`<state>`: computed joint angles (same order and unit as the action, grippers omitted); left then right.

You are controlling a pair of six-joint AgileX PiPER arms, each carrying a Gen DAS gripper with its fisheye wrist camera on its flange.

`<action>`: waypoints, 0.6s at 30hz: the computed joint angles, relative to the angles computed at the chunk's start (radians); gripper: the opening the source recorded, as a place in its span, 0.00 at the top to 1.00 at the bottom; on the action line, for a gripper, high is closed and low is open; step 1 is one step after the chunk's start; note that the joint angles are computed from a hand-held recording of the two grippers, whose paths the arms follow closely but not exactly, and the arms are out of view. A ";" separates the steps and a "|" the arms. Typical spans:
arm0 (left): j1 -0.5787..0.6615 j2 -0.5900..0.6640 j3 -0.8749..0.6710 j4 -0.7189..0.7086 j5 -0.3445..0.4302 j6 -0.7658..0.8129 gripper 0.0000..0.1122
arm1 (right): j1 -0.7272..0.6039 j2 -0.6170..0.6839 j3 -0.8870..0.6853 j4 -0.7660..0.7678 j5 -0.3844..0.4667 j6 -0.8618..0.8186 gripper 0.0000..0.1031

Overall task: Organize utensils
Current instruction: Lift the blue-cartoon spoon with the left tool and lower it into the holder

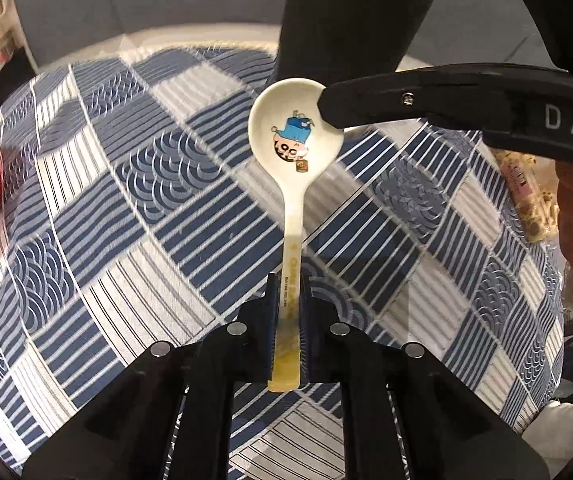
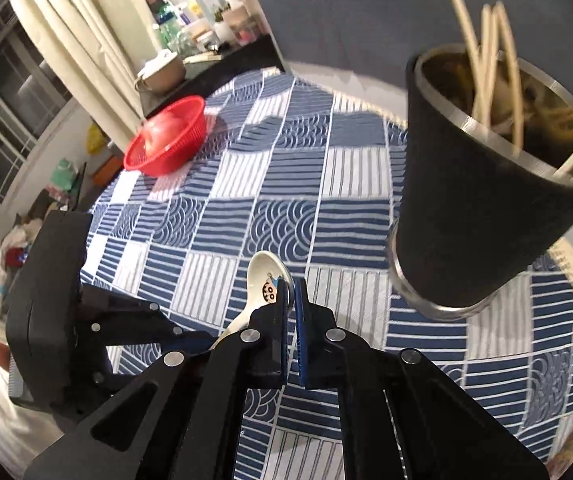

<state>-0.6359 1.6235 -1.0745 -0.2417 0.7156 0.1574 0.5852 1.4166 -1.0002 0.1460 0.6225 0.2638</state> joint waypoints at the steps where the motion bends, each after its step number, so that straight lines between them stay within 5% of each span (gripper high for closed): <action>1: -0.005 -0.009 -0.010 0.010 0.010 -0.008 0.91 | 0.000 -0.013 -0.004 -0.012 0.006 0.012 0.96; 18: -0.082 -0.014 -0.404 0.115 0.214 0.003 0.91 | -0.061 -0.267 -0.187 -0.206 0.229 0.117 0.96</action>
